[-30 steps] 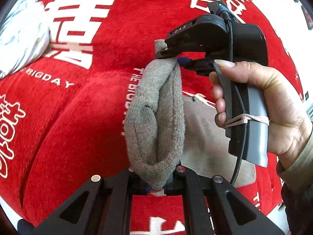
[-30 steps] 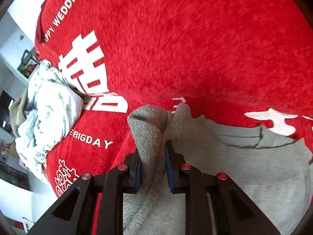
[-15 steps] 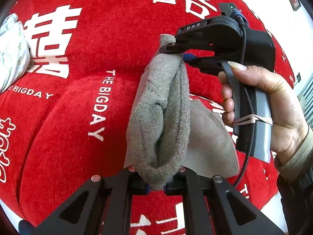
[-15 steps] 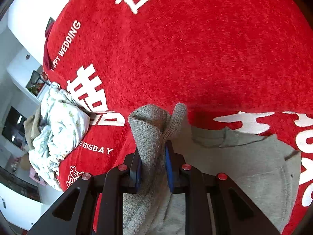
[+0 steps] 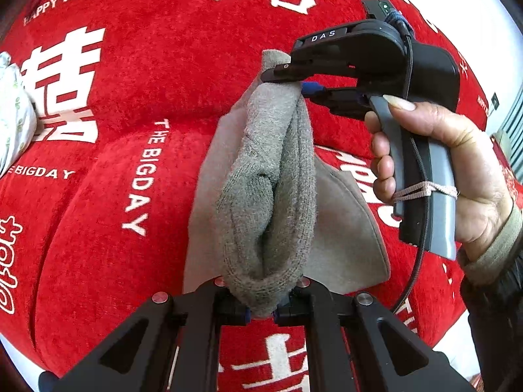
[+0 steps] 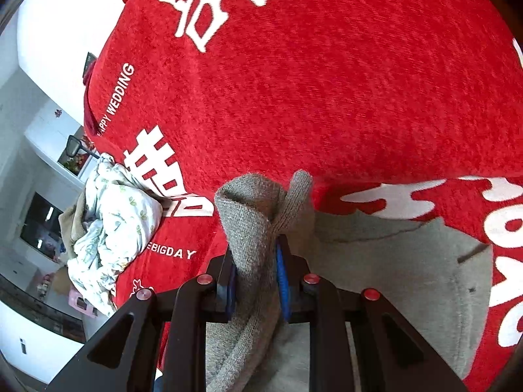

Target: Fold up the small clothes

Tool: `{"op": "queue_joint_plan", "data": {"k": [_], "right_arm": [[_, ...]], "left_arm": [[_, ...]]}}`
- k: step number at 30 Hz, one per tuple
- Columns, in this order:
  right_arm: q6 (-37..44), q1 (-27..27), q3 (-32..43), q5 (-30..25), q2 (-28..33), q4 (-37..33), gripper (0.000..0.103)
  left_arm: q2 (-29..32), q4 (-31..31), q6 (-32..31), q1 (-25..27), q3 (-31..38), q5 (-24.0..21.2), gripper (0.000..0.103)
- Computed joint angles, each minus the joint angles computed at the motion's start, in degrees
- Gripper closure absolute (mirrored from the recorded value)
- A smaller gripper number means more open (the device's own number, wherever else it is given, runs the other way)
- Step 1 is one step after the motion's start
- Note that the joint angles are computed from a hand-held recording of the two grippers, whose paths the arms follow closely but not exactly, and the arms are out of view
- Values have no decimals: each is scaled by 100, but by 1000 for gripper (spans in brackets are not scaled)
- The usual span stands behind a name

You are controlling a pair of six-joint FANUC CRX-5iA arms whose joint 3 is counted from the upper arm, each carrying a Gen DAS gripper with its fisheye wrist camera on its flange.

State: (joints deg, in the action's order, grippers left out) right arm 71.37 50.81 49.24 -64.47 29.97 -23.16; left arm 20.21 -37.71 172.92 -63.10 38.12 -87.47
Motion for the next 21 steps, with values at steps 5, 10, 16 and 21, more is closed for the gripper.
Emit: {"op": "queue_joint_plan", "data": {"k": [5, 10, 16, 21], "right_arm": [[157, -277, -41, -117, -16, -437, 81], [185, -364, 75, -284, 90, -420, 81], [289, -464, 107, -339, 138, -490, 81], [296, -541, 44, -342, 132, -494, 81]], "left_arm": [[297, 151, -289, 69, 340, -32, 94], [447, 402, -475, 235, 465, 106, 94], [799, 620, -802, 374, 886, 41, 94], [1003, 735, -925, 453, 1129, 24, 94]]}}
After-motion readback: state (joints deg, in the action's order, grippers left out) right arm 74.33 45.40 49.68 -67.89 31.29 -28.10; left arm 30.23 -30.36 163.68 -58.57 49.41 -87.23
